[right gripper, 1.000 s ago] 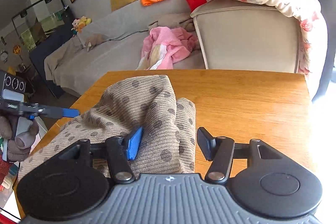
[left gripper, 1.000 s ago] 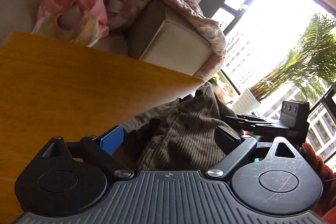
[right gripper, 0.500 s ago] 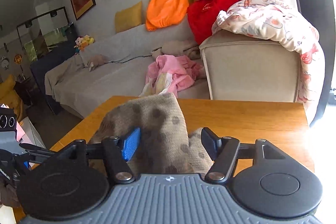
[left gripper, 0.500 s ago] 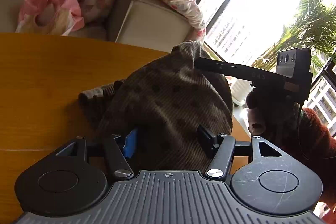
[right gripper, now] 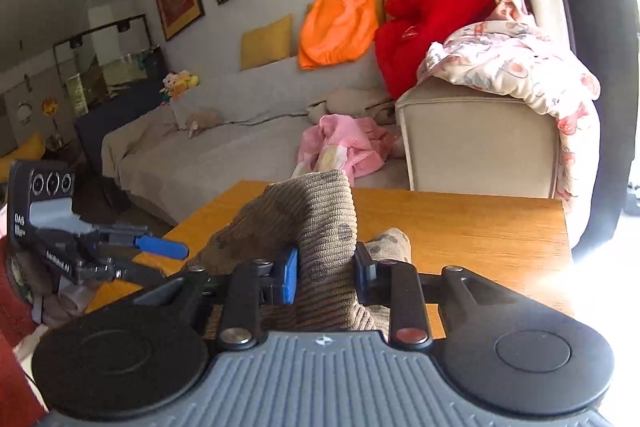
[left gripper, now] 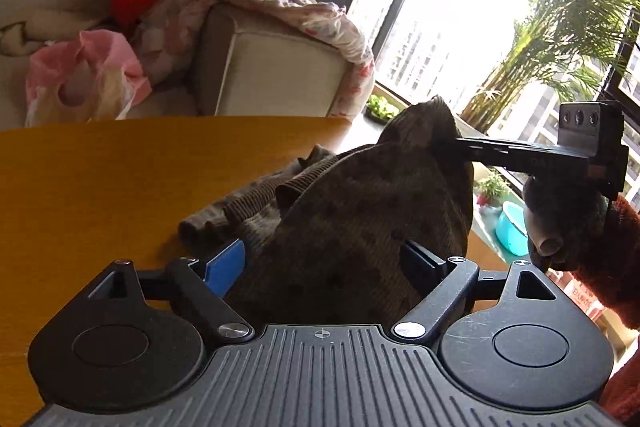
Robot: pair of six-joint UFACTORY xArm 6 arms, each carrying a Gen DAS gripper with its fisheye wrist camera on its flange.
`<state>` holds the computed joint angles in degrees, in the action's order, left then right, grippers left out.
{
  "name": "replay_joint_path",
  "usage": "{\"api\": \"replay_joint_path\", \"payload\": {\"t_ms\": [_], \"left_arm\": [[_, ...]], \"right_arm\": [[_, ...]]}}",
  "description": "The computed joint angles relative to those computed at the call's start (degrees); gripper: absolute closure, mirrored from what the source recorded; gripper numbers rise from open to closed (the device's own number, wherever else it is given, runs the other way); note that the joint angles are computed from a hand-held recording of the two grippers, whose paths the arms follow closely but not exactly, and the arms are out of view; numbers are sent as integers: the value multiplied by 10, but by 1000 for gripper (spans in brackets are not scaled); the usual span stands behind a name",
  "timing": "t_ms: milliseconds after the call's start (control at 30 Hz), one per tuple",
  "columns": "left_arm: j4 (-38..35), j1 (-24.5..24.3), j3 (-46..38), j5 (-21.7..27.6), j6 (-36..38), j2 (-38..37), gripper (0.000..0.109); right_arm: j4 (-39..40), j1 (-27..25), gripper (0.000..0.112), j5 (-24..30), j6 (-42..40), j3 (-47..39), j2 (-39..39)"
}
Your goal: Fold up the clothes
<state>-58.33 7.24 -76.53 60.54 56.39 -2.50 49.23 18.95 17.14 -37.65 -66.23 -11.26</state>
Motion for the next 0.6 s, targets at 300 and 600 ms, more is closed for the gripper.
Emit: {"api": "replay_joint_path", "payload": {"t_ms": [300,600], "left_arm": [[12,-64,48,-115,-127,-16,28],[174,-156,8,-328,-180,13,87]], "right_arm": [[-39,-51,86,74,44,-149,177],[10,-55,71,36,6,-98,147]]}}
